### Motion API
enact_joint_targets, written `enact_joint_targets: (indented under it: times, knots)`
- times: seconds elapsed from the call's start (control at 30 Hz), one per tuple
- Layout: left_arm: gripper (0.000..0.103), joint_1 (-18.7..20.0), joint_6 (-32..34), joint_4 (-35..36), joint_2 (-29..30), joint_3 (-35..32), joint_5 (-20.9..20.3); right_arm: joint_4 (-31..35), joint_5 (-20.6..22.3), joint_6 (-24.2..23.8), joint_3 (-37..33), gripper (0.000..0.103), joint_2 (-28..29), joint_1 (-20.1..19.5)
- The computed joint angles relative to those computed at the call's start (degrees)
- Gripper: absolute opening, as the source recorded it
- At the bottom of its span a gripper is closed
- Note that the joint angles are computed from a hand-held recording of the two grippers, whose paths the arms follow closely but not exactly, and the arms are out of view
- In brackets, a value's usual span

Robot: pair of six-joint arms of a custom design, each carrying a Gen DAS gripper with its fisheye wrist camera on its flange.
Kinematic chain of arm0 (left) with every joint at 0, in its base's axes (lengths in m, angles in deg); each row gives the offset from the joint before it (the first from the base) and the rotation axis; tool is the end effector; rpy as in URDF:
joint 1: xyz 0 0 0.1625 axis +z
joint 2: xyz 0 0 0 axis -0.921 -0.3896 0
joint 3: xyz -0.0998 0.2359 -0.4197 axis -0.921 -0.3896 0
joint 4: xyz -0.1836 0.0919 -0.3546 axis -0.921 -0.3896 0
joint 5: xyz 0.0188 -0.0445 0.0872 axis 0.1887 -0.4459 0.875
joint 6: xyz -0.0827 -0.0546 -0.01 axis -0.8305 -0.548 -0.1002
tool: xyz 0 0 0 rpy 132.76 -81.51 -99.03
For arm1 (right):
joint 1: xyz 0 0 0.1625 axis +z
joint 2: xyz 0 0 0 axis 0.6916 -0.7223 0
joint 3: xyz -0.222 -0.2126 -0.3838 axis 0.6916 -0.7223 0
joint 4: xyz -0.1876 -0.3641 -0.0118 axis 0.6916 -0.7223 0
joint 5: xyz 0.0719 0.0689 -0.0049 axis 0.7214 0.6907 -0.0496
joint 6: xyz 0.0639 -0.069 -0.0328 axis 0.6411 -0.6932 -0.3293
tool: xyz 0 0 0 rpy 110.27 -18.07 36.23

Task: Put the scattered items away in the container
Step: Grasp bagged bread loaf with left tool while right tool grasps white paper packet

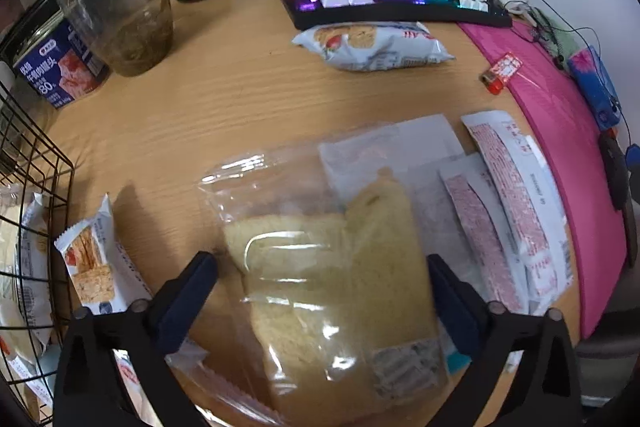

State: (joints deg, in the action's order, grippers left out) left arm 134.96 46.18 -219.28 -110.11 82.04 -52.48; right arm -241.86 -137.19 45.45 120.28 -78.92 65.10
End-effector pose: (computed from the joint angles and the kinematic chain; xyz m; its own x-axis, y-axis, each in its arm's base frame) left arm -0.0762 -0.7428 0.2546 -0.7268 -0.1842 -0.6617 0.1141 0.9176 -0.3807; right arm 0.3551 -0.7718 0.0843 -0.7157 -0.4322 0.5486 -0.6154 0.7617 -0.2028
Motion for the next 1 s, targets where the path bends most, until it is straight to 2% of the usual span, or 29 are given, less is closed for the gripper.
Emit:
enact_joint_targets:
  times: [0.1, 0.17, 0.23, 0.43, 0.77, 1.0]
  knots:
    - [0.102, 0.1, 0.6, -0.5, -0.2, 0.2, -0.3, 0.6, -0.1, -0.1, -0.4, 0.05, 0.3, 0.0]
    - [0.097, 0.0, 0.1, 0.2, -0.4, 0.2, -0.6, 0.9, -0.1, -0.1, -0.6, 0.05, 0.6, 0.0]
    - [0.088, -0.4, -0.5, 0.9, -0.9, 0.4, -0.3, 1.3, -0.3, -0.3, -0.7, 0.05, 0.8, 0.0]
    - [0.08, -0.6, -0.3, 0.4, -1.8, 0.9, -2.2, 1.7, 0.1, -0.3, -0.9, 0.05, 1.3, -0.1]
    - [0.078, -1.5, 0.7, -1.4, -2.6, 1.7, -1.8, 6.0, 0.0, 0.9, -1.9, 0.05, 3.4, -0.9]
    - [0.078, -1.8, 0.9, -2.0, -3.3, 2.1, -1.0, 7.4, -2.3, 1.4, -3.1, 0.05, 5.1, -1.4]
